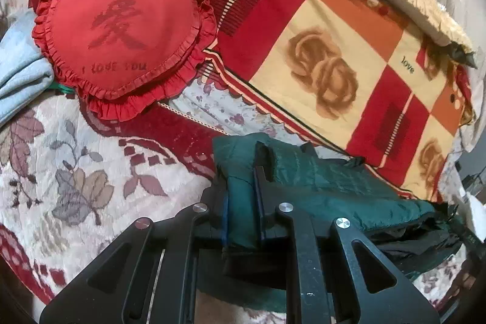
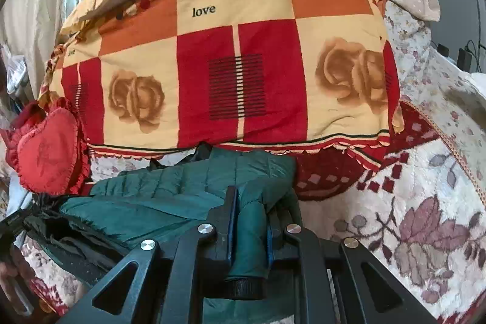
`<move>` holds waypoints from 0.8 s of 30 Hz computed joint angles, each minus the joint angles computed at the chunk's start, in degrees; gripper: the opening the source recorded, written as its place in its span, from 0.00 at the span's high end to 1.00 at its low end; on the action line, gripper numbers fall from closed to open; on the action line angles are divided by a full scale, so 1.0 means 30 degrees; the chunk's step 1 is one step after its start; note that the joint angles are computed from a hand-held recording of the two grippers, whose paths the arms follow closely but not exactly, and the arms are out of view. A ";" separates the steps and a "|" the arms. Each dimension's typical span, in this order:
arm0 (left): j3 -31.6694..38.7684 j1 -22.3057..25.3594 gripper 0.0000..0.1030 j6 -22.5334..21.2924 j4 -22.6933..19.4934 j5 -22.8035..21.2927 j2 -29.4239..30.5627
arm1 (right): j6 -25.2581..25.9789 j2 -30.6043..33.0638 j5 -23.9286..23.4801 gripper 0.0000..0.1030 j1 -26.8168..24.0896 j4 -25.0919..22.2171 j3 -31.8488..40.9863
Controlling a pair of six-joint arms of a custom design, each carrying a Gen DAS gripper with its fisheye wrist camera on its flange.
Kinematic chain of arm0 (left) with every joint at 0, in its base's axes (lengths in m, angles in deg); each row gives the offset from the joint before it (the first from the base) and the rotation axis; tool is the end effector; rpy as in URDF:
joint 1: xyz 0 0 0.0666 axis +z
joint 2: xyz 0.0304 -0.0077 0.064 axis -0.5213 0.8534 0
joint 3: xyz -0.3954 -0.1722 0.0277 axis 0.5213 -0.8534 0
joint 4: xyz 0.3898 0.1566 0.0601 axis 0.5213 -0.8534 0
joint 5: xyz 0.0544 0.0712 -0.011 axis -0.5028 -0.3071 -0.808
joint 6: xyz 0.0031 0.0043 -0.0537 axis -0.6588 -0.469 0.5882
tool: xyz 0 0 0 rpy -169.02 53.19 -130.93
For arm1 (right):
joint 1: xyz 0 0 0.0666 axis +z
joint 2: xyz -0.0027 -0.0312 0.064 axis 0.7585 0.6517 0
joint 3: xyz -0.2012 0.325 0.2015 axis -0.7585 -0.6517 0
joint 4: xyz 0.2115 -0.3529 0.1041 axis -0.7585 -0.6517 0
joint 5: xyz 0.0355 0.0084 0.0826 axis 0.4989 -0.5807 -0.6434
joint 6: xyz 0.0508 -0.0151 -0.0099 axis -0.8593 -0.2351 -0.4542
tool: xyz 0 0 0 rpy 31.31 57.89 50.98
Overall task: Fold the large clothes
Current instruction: 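Lift the hem with both tools and fold it toward the collar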
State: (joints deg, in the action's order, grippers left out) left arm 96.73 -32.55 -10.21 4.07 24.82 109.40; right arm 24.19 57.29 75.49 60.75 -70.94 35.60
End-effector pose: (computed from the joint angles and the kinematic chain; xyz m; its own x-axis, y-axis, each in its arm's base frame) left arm 0.6830 -0.0270 0.4166 -0.7046 0.0094 -0.7096 0.2762 0.9247 -0.2619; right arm 0.4744 0.0820 0.4314 -0.4743 0.4823 -0.7365 0.4729 0.8452 0.2489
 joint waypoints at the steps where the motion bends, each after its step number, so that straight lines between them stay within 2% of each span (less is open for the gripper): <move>1: 0.0097 -0.0040 0.87 -0.0013 -0.0038 -0.0109 0.0094 | 0.0039 0.0103 -0.0047 0.87 -0.0057 0.0009 0.0074; 15: 0.1965 -0.0524 0.87 0.0006 -0.0525 -0.1018 0.1525 | 0.0537 0.1725 -0.0024 0.87 -0.0726 -0.0383 0.1653; 24: 0.4594 -0.1149 0.87 0.0285 -0.1754 -0.2235 0.3452 | 0.0383 0.3474 -0.0261 0.87 -0.1420 -0.0791 0.3106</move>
State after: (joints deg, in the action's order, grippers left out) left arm 110.51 -36.00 -9.35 -1.19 18.12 119.76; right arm 25.34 67.71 74.71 56.49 -73.31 44.92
